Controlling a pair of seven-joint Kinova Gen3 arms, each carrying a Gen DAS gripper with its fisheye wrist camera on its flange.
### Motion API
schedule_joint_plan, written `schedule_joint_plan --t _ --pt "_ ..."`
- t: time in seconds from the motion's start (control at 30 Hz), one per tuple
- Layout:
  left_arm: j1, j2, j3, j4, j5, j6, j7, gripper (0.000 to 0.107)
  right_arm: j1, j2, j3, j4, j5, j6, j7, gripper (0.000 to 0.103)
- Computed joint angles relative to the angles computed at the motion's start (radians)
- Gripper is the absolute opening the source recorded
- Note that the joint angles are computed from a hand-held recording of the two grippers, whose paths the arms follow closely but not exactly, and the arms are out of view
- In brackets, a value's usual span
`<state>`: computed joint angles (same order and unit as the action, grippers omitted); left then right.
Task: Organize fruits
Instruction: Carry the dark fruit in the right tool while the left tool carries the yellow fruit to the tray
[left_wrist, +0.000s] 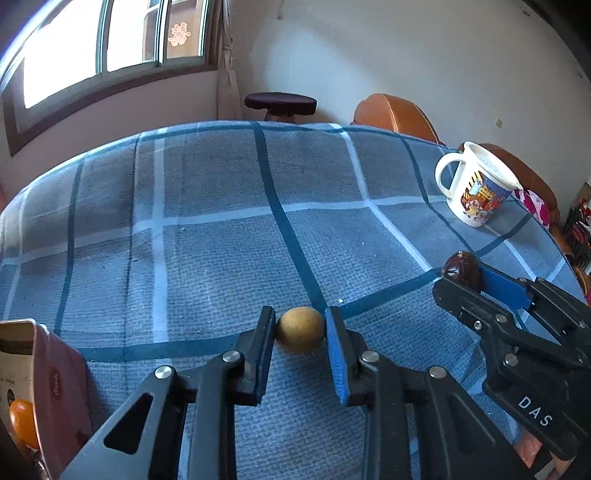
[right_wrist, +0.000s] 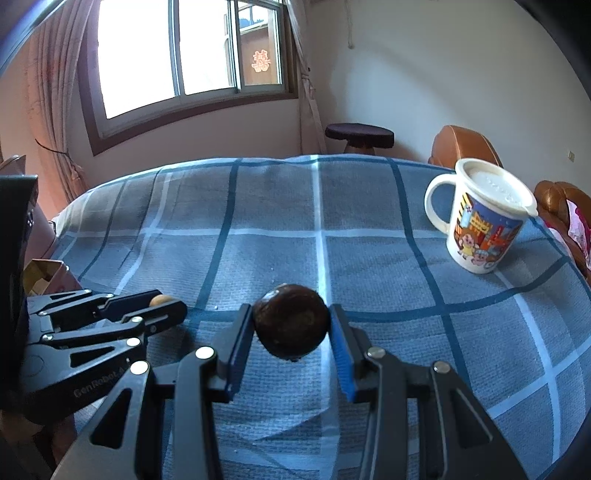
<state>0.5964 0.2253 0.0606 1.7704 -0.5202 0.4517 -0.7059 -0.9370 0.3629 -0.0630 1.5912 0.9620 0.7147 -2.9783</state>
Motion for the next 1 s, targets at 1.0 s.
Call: schedule_joint_plan --t 1.0 --pt "0.095 -0.038 0.044 0.083 -0.613 0.1 0.604 0.029 -0.023 -0.037 -0.042 0.09 0.26 0.008 -0.224 0.044"
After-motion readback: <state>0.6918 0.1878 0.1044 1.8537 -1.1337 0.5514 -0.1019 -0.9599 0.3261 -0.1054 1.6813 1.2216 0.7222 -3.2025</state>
